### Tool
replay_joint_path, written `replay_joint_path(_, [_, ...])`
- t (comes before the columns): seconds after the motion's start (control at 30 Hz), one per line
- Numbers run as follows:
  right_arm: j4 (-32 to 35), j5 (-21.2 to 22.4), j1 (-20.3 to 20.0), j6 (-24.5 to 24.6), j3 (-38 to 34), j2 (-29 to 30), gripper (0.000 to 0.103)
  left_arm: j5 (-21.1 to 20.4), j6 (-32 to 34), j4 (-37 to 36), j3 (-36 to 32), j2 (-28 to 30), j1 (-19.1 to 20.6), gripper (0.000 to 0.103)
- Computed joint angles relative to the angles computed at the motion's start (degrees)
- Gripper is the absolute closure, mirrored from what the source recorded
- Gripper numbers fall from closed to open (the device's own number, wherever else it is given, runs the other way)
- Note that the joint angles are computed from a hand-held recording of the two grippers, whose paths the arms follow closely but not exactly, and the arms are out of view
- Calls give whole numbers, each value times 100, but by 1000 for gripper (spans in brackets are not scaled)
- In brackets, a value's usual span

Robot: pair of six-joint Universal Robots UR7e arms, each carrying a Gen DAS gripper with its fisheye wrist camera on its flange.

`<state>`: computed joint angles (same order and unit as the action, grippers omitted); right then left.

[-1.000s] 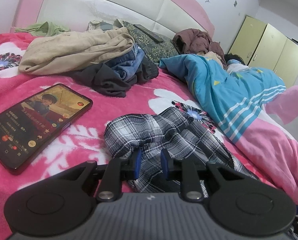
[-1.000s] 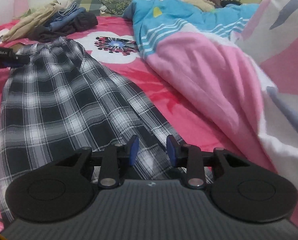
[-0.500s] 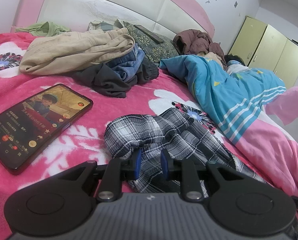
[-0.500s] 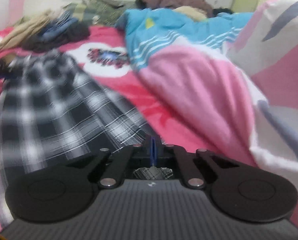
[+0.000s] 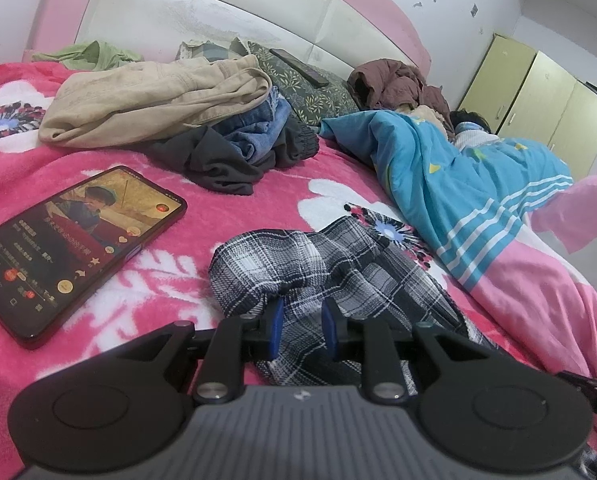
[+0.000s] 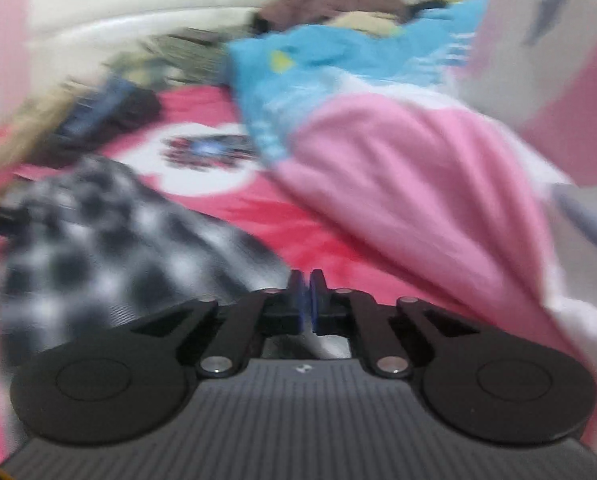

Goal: Fold clothes

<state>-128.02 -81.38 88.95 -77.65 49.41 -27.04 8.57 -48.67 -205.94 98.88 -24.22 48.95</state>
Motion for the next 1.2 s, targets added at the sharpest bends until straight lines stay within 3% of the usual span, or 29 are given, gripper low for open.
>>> replay_joint_path(0.07, [436, -52, 49, -189, -149, 43, 70, -20, -138, 77, 69, -39, -8, 80])
replay_joint_path(0.17, [828, -287, 138, -452, -283, 96, 62, -22, -223, 139, 109, -61, -23, 79])
replay_joint_path(0.33, [1029, -859, 278, -638, -412, 240, 66, -5, -282, 285, 129, -72, -30, 78])
replay_joint_path(0.37, [953, -1004, 306, -661, -411, 278, 70, -4, -301, 313, 145, -80, -35, 78])
replay_joint_path(0.4, [827, -1063, 322, -696, -344, 271, 89, 3, -326, 348, 160, -88, -39, 78])
replay_joint_path(0.43, [690, -1072, 331, -739, -240, 236, 97, 9, -376, 396, 179, -99, -43, 78])
replay_joint_path(0.5, [335, -861, 313, -893, 74, 79, 102, 17, -431, 450, 203, -111, -49, 78])
replay_joint_path(0.6, [41, -529, 272, -937, 356, -110, 103, 31, -431, 474, 195, -110, -50, 77])
replay_joint_path(0.87, [-523, -395, 288, -1182, 679, -233, 103, 81, -527, 630, 196, -119, -55, 75])
replay_joint_path(1.1, [-1651, -313, 311, -1498, 1115, -244, 103, 153, -1350, 1545, 368, -281, -51, 73])
replay_joint_path(1.2, [-2119, -294, 310, -1669, 1252, -188, 103, 230, -1575, 1913, 391, -321, -60, 67])
